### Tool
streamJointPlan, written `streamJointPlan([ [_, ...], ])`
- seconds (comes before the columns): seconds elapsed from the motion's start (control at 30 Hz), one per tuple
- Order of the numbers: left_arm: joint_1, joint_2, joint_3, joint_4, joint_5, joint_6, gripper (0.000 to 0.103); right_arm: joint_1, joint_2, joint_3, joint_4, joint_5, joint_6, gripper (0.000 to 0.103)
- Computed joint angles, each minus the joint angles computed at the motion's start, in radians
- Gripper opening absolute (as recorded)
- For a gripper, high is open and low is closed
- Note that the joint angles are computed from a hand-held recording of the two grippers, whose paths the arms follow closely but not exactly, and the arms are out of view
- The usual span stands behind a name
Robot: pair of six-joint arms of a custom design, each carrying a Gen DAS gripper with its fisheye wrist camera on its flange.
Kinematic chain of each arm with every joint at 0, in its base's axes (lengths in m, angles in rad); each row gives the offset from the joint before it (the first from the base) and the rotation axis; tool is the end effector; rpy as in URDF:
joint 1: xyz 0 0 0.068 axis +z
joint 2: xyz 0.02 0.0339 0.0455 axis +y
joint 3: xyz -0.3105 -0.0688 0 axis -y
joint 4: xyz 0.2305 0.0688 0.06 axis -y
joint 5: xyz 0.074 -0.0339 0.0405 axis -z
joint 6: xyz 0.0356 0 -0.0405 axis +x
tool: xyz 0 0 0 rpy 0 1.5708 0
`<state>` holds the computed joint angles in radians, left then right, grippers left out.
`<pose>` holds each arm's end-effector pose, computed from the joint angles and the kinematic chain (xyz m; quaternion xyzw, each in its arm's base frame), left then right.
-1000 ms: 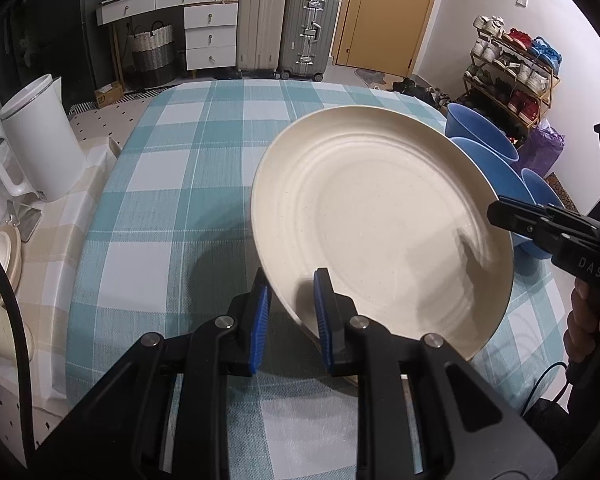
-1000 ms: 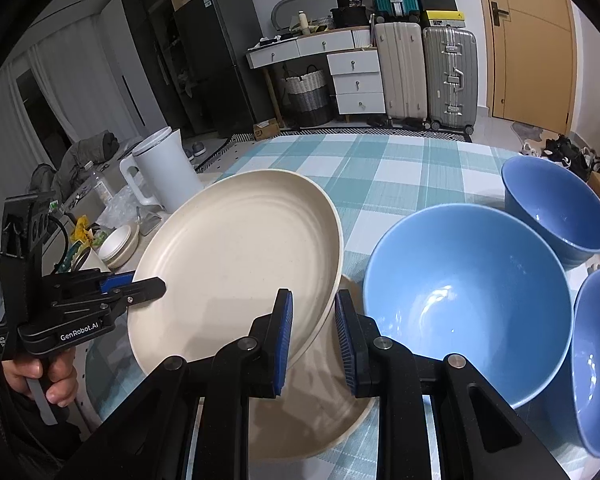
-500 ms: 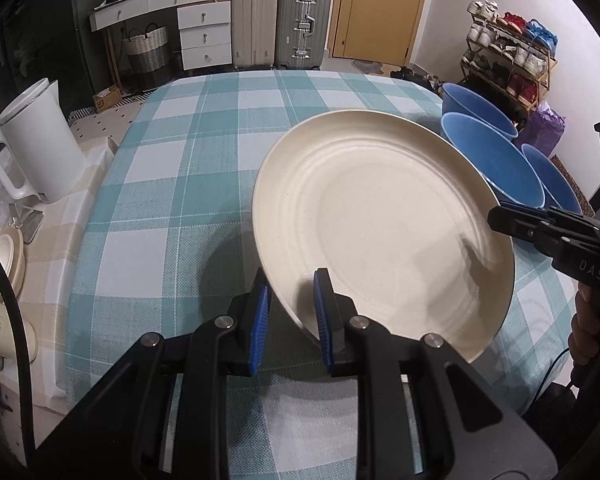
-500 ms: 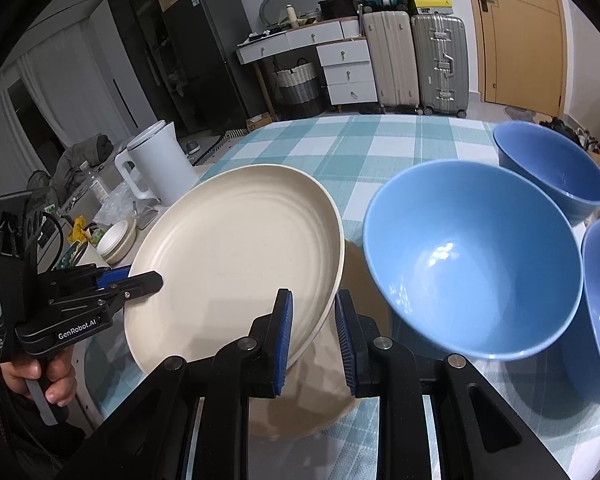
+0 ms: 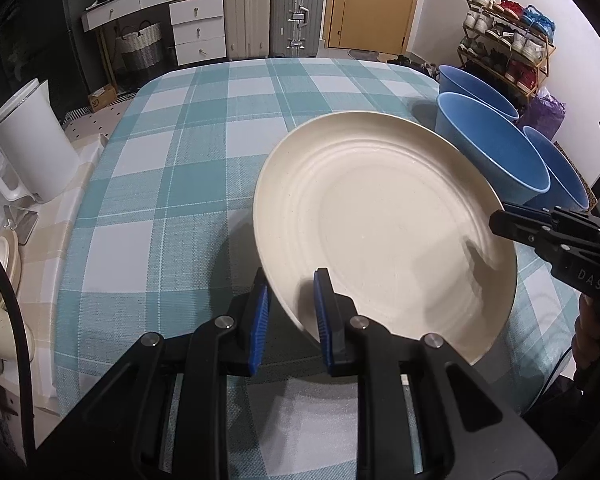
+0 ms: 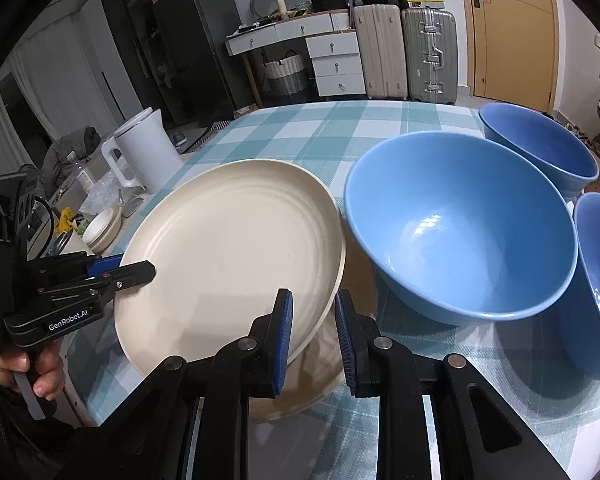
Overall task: Organize plates and bowls
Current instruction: 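Carry the cream plate with the left tool over the stacked plates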
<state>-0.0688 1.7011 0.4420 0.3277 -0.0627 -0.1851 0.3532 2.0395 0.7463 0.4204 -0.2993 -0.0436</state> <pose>0.2531 -0.0152 0.1325 -0.0650 0.9467 -0.0103 0.3154 0.3253 0.1311 0.1025 -0.2331 0.9009 0.1906 0.3125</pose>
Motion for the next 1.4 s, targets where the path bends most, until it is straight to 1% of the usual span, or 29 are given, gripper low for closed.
streamJointPlan([
  [0.6,-0.067,0.099,0.04,0.019,-0.083,-0.001,0.018,0.002,0.049,0.003,0.02,0.042,0.003,0.023],
  [0.97,-0.085,0.133,0.051,0.021,-0.112,0.007,0.02,0.006,0.067,-0.002,0.031,0.06,-0.004,0.023],
  [1.4,-0.116,0.158,0.067,0.012,-0.169,0.029,0.022,0.035,0.07,-0.029,0.072,0.12,-0.014,0.023],
])
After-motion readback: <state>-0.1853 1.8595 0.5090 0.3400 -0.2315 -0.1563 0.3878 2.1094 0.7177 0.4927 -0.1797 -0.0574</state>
